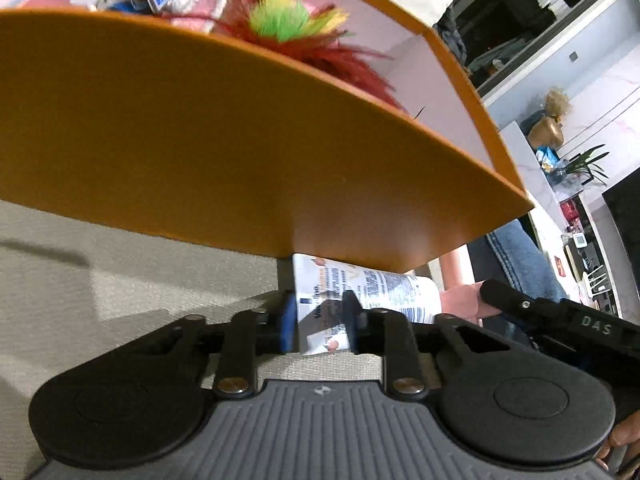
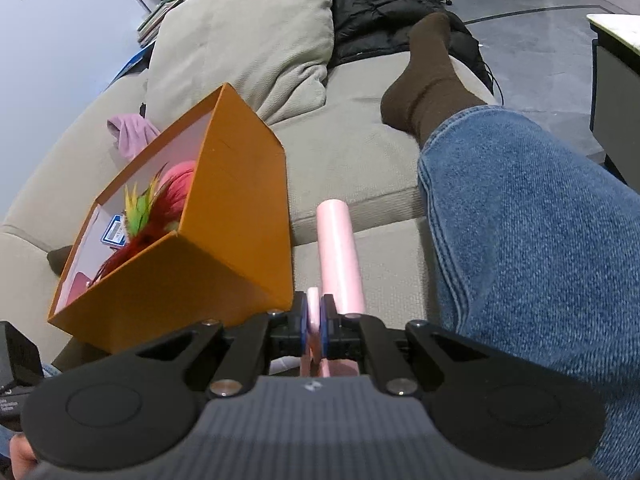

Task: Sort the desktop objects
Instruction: 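Grasp the white cream tube with left tool while right tool lifts pink stick, then carry white tube and pink stick over the orange box and lower them in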

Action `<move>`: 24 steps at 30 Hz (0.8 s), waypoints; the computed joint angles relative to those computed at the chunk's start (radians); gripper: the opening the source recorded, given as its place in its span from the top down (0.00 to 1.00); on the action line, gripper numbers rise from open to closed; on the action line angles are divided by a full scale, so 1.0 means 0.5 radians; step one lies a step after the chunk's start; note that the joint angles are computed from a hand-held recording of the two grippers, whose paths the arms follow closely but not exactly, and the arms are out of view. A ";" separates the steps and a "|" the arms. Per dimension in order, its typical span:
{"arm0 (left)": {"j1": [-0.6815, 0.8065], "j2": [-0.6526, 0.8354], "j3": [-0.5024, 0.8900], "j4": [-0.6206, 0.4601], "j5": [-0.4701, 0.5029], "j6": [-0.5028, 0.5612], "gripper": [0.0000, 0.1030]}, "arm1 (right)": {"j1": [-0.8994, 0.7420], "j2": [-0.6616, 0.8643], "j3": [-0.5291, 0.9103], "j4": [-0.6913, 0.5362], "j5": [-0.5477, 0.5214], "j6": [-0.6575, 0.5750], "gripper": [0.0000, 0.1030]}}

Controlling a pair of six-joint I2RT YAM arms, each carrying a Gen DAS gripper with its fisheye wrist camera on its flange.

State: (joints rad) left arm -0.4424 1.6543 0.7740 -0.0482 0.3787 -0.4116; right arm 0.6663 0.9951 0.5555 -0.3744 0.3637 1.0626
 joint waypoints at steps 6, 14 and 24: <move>0.002 -0.282 -0.143 0.150 0.162 0.006 0.83 | -0.031 -0.007 -0.011 0.016 -0.031 -0.013 0.93; -0.188 -0.132 -0.015 0.183 0.014 -0.012 0.86 | -0.051 -0.026 -0.029 0.024 -0.052 -0.012 0.94; -0.151 -0.519 -0.128 0.044 -0.024 0.099 0.89 | 0.030 -0.116 0.044 -0.130 0.050 0.087 0.94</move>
State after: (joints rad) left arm -0.5179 1.3949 0.7101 -0.0265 0.3665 -0.3623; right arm 0.6811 0.9372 0.5775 -0.4394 0.3887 1.1060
